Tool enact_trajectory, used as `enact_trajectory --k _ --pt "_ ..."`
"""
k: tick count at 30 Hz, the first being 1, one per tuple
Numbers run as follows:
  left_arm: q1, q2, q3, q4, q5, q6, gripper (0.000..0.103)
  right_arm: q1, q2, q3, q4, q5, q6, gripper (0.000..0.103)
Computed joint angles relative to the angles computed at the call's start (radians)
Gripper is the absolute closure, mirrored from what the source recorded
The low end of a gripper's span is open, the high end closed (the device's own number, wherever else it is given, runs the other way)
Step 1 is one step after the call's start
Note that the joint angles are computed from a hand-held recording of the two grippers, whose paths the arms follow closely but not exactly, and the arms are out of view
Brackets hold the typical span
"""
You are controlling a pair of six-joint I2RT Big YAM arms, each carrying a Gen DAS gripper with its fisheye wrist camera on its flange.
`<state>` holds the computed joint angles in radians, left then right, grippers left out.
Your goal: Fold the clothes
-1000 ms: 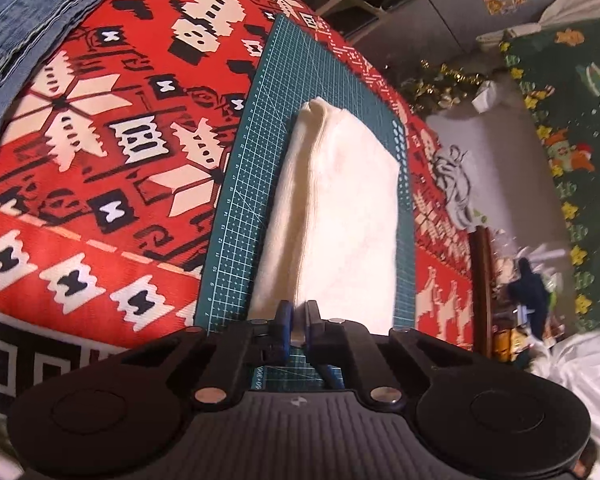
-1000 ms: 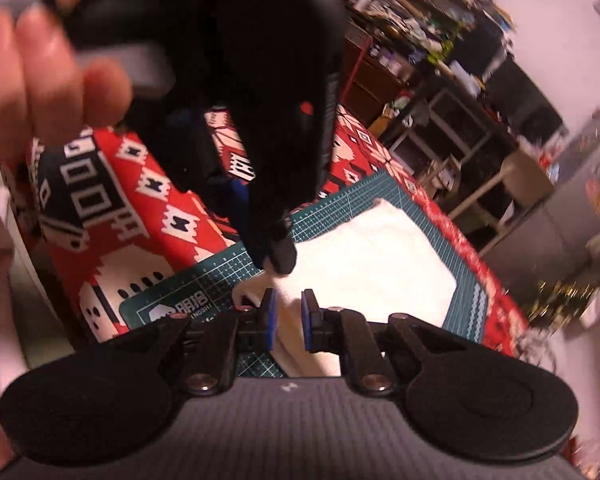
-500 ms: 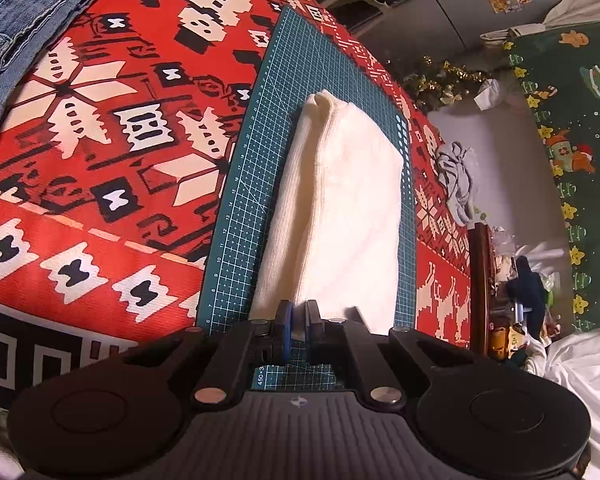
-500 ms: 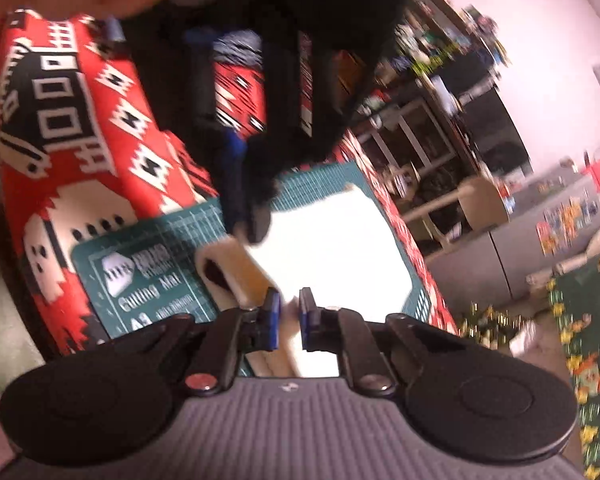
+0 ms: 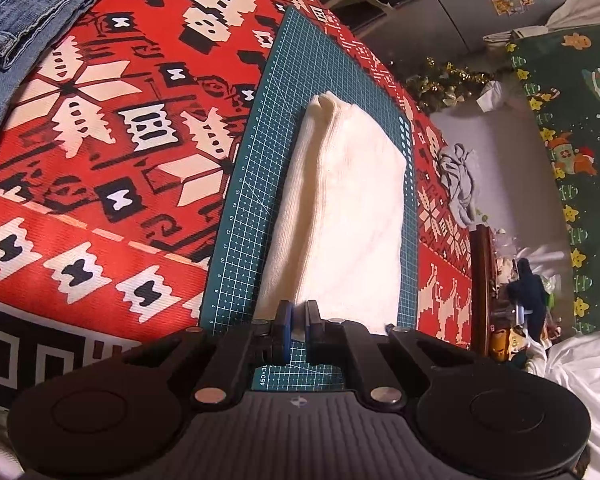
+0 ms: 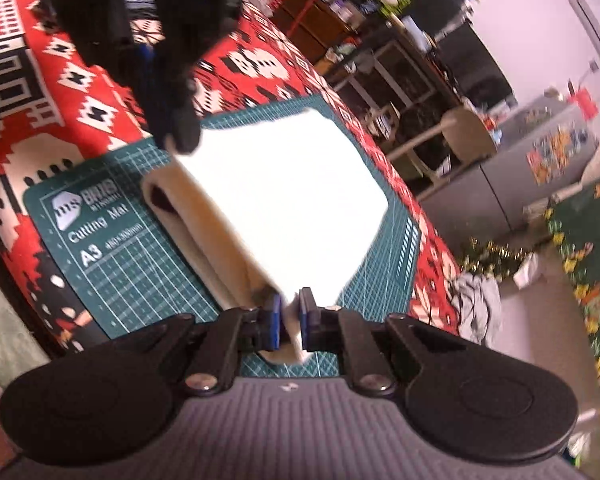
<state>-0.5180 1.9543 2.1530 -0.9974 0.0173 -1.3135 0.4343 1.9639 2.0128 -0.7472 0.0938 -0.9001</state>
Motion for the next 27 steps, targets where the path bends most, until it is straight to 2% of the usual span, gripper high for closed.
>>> enact_trajectory --k 7,15,20,22,24,27 --pt "0.001 0.006 0.010 -0.015 0.002 -0.002 0.096 -0.015 0.019 0.041 -0.059 0.020 0.054 0.094" --pt "0.000 0.012 0.021 -0.029 0.002 0.001 0.096 -0.031 0.060 0.131 -0.179 0.018 0.110 0.094" --pt "0.000 0.027 0.050 -0.070 0.007 0.006 0.095 -0.045 0.084 0.200 -0.267 0.001 0.160 0.094" --pt "0.000 0.029 0.060 -0.088 0.011 0.005 0.095 -0.056 0.082 0.213 -0.305 -0.026 0.195 0.094" --pt "-0.001 0.023 0.066 -0.107 0.000 0.011 0.096 -0.071 0.079 0.239 -0.360 -0.085 0.270 0.094" --pt "-0.010 0.016 0.094 -0.159 -0.065 0.044 0.092 -0.111 0.103 0.327 -0.456 -0.222 0.409 0.093"
